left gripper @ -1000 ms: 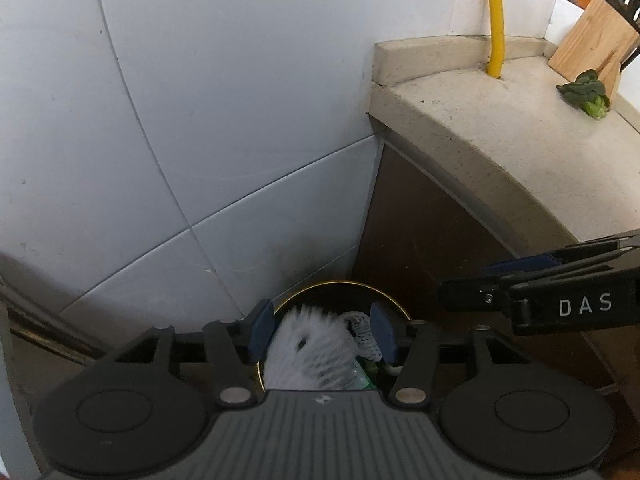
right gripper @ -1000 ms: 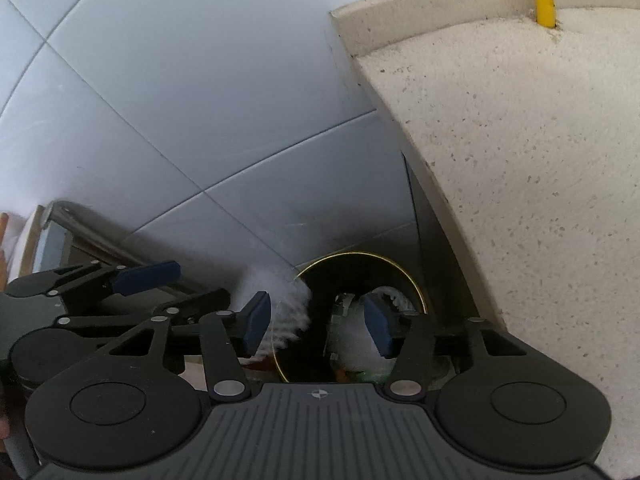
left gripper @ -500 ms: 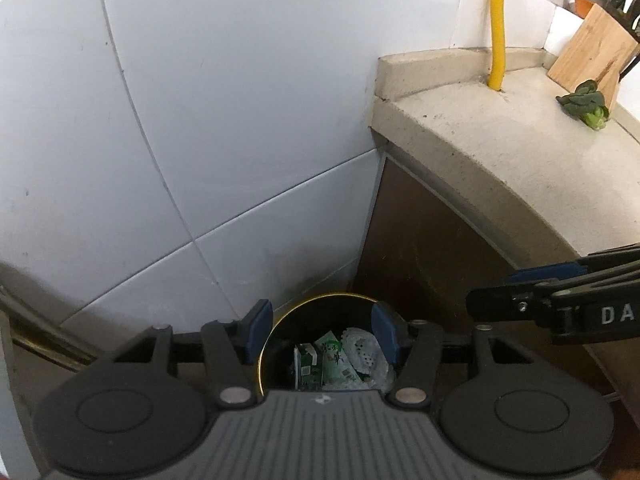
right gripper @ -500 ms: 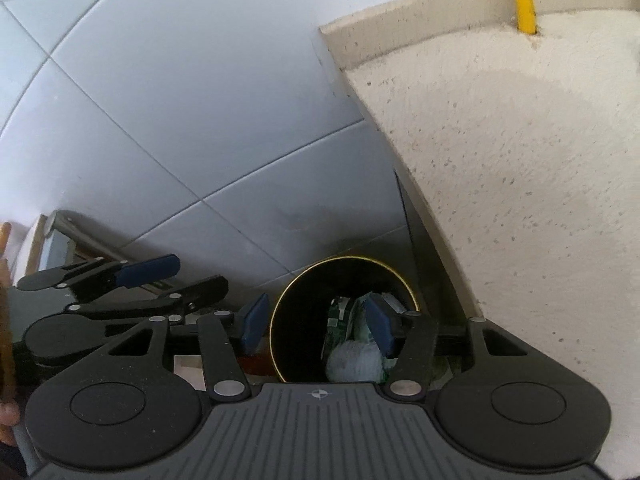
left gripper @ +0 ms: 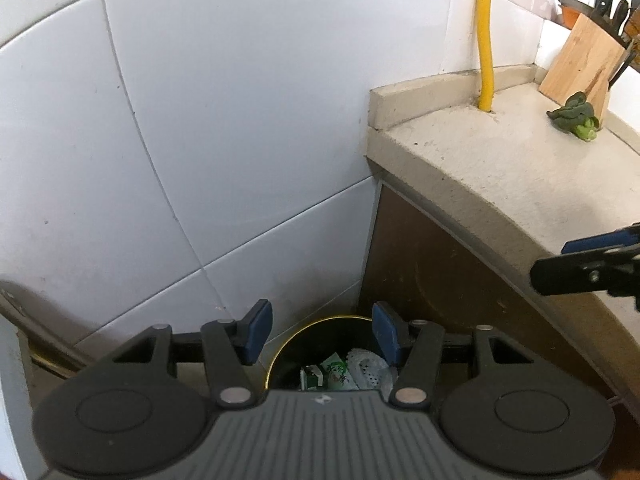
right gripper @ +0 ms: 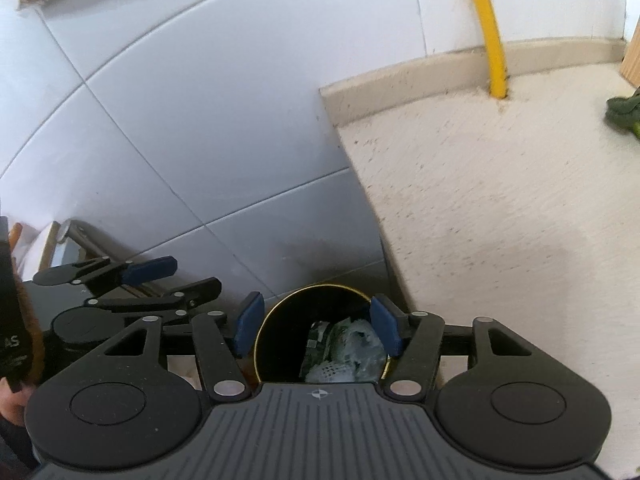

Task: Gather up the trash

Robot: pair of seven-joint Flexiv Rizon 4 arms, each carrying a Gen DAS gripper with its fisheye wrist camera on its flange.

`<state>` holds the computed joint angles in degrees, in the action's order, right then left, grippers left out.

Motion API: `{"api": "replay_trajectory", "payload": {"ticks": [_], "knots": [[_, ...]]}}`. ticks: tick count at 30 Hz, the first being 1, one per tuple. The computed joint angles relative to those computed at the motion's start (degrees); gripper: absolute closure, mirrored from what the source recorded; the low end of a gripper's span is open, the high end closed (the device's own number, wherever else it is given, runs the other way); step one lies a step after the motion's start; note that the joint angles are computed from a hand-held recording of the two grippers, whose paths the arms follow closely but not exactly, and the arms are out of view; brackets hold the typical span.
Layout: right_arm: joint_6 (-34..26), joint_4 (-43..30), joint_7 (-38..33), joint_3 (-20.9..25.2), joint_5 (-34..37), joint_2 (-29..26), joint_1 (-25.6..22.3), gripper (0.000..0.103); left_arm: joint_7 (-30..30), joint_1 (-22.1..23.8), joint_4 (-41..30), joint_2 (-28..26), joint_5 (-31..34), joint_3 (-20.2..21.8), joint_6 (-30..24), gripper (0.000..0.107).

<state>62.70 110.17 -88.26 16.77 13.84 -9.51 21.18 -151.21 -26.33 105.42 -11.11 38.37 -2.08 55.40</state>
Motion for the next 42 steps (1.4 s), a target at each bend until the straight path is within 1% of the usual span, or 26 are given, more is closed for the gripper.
{"api": "replay_trajectory", "payload": {"ticks": [3, 9, 13, 18, 26, 31, 36, 38, 42], "knots": [[0.6, 0.6, -0.4, -0.1, -0.2, 0.7, -0.2, 0.035, -0.8, -0.5, -0.5, 0.1, 0.9, -0.2, -0.5, 0.057], [0.7, 0.9, -3.9, -0.2, 3.3, 2.0, -1.5, 0.035, -2.7, -1.6, -2.4, 0.2, 2.8, -0.8, -1.8, 0.057], [1.1, 0.9, -5.7, -0.5, 5.1, 2.9, -2.0, 0.034, -2.4, -2.3, -4.5, -0.4, 3.5, -1.3, -2.9, 0.057], [1.9, 1.0, -7.0, -1.4, 7.2, 3.9, -3.0, 0.033, -0.6, -3.3, -7.8, -1.9, 3.9, -1.5, -3.7, 0.057], [3.5, 2.5, -6.8, -3.3, 8.1, 5.8, -4.6, 0.033, 4.1, -5.1, -13.4, -5.2, 3.2, -0.8, -3.2, 0.057], [5.2, 3.6, -5.6, -4.6, 7.6, 6.9, -5.9, 0.031, 8.1, -6.3, -17.4, -7.9, 1.9, -0.2, -2.5, 0.056], [7.2, 4.8, -2.9, -5.9, 5.7, 7.5, -7.2, 0.031, 12.4, -7.6, -21.6, -10.8, 0.2, 0.8, -1.3, 0.054], [8.1, 5.1, -1.7, -6.2, 4.7, 7.4, -7.5, 0.030, 14.4, -7.9, -23.3, -12.2, -0.9, 1.1, -0.7, 0.050], [9.0, 5.6, -0.2, -6.8, 3.5, 7.2, -8.5, 0.030, 18.7, -8.5, -27.2, -15.3, -3.5, 1.9, 0.0, 0.050]]}}
